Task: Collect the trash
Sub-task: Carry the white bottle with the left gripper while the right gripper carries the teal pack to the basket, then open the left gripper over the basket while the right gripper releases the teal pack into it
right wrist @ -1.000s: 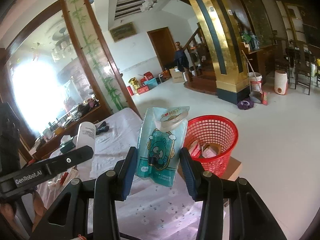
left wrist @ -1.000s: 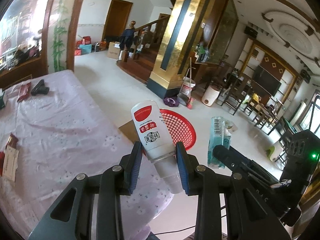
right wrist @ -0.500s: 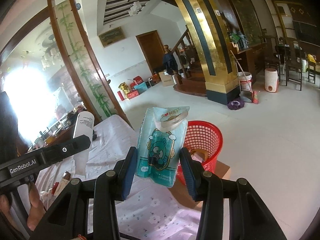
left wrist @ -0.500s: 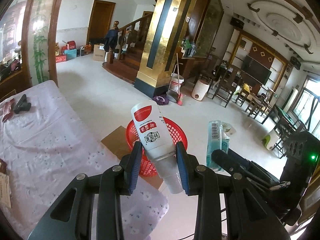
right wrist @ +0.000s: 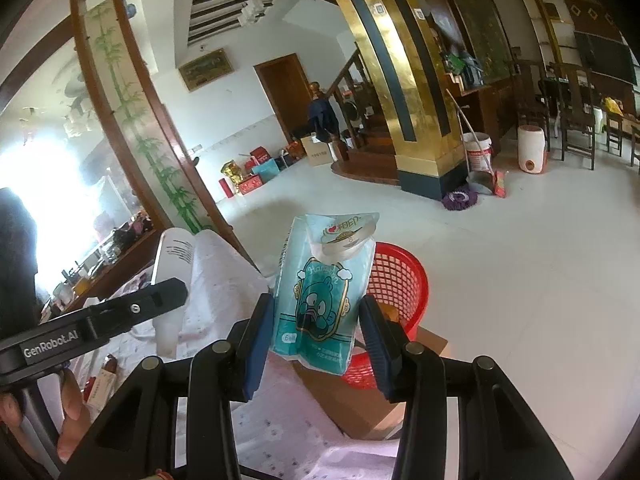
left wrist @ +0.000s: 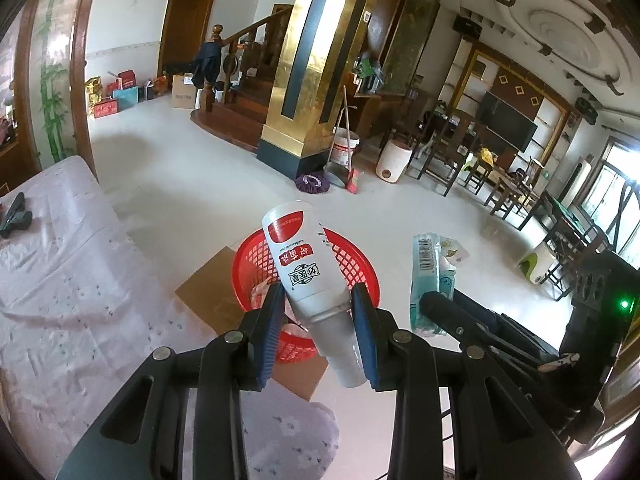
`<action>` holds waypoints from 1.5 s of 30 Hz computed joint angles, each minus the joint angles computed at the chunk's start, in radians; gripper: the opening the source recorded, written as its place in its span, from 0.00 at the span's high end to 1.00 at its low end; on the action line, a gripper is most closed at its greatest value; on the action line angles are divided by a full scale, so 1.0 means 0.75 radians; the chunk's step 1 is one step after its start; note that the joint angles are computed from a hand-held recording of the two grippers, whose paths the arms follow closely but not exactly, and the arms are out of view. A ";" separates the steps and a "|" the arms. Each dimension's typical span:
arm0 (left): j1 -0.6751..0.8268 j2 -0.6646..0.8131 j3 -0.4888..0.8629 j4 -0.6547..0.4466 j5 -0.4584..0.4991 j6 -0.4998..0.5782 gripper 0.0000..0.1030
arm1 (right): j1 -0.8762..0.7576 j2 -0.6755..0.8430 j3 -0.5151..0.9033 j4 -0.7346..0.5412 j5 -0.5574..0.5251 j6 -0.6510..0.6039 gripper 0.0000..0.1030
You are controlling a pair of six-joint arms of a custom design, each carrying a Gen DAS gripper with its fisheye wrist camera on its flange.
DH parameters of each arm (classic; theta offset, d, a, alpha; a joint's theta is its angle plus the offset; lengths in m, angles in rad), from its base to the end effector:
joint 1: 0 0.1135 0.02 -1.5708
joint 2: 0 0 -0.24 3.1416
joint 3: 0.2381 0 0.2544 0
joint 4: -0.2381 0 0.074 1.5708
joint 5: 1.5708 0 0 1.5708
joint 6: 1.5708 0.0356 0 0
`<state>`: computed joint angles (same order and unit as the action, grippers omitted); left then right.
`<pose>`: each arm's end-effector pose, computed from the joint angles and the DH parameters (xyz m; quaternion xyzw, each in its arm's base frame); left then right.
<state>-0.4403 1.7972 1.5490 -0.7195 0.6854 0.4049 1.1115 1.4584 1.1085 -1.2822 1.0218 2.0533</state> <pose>0.3395 -0.1848 0.2612 0.4599 0.7793 -0.3258 0.2740 0.1337 0.2019 0.2312 0.3822 0.7838 -0.0211 0.4890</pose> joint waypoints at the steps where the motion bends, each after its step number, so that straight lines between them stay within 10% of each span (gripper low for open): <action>1: -0.012 0.025 0.021 0.006 -0.008 -0.003 0.68 | -0.016 -0.030 -0.039 0.032 -0.006 -0.020 0.55; 24: -0.209 0.576 0.497 -0.005 -0.155 -0.069 0.68 | -0.595 -0.372 -0.578 0.938 -0.300 -0.916 0.55; 45: -0.208 0.806 0.788 -0.126 -0.150 -0.079 0.60 | -0.763 -0.357 -0.671 1.141 -0.419 -1.037 0.46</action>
